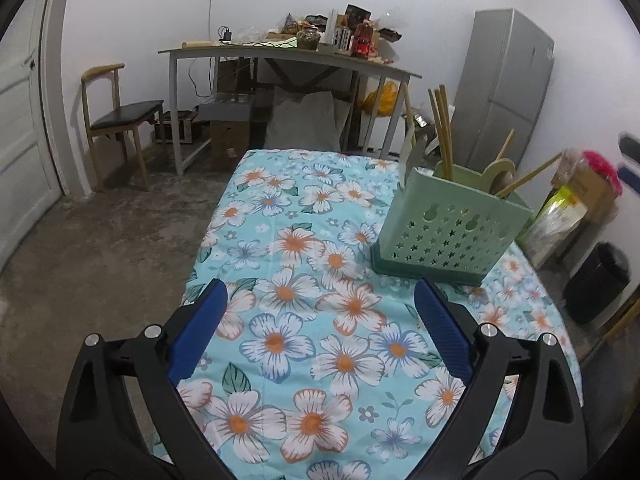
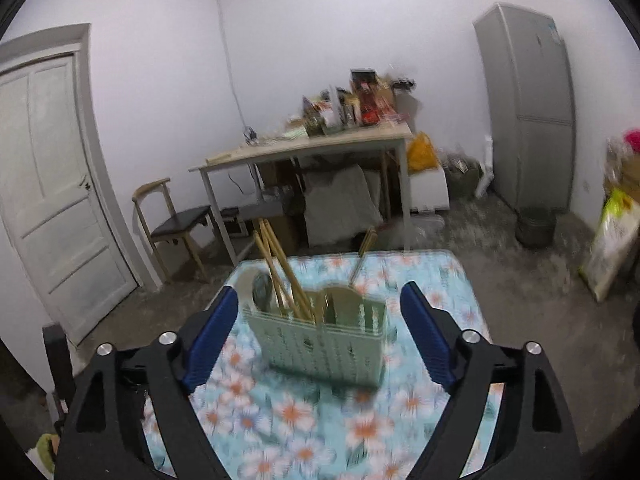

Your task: Organize utensils

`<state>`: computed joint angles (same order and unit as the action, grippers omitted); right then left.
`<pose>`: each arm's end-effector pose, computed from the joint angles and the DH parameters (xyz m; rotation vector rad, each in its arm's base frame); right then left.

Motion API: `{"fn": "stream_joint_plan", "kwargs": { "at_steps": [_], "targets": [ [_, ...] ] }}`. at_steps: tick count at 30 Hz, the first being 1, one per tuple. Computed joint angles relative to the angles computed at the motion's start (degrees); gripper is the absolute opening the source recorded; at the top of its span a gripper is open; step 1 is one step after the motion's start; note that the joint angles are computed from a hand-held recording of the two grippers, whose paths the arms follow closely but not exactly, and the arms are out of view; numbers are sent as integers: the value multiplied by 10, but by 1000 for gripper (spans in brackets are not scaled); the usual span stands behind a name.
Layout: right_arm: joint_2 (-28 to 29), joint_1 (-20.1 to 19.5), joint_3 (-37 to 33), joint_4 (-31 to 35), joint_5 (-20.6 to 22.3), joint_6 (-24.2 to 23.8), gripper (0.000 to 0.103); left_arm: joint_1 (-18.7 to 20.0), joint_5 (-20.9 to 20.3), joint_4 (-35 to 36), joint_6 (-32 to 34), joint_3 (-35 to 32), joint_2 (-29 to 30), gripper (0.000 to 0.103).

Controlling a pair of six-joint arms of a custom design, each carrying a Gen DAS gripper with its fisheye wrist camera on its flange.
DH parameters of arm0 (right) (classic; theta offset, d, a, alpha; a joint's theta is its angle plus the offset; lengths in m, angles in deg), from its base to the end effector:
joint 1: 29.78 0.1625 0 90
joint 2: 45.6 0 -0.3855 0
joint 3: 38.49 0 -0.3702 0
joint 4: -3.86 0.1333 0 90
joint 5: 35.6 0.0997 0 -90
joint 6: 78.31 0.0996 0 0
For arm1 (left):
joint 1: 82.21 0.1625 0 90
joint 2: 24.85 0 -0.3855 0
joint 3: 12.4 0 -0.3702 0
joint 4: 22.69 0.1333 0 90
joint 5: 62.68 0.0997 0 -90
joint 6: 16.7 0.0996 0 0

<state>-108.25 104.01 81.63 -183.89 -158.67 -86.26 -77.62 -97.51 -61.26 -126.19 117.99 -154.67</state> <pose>0.4073 -0.3108 0.1936 0.8736 -2.4458 1.1368 -0.1222 -0.2256 0.3413 0.0846 2.1471 -1.2104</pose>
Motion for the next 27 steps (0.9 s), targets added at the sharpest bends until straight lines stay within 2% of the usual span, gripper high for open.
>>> {"fn": "stream_joint_plan", "kwargs": {
  "at_steps": [5, 11, 17, 27],
  "targets": [
    [18, 13, 33, 32, -84, 37, 94, 11, -10, 29, -53, -25, 87, 94],
    [40, 27, 47, 48, -141, 65, 97, 30, -22, 32, -76, -60, 162, 94],
    [28, 17, 49, 68, -135, 81, 97, 38, -22, 17, -68, -75, 210, 94],
    [8, 9, 60, 80, -146, 109, 97, 46, -10, -94, 30, -61, 232, 94]
  ]
}}
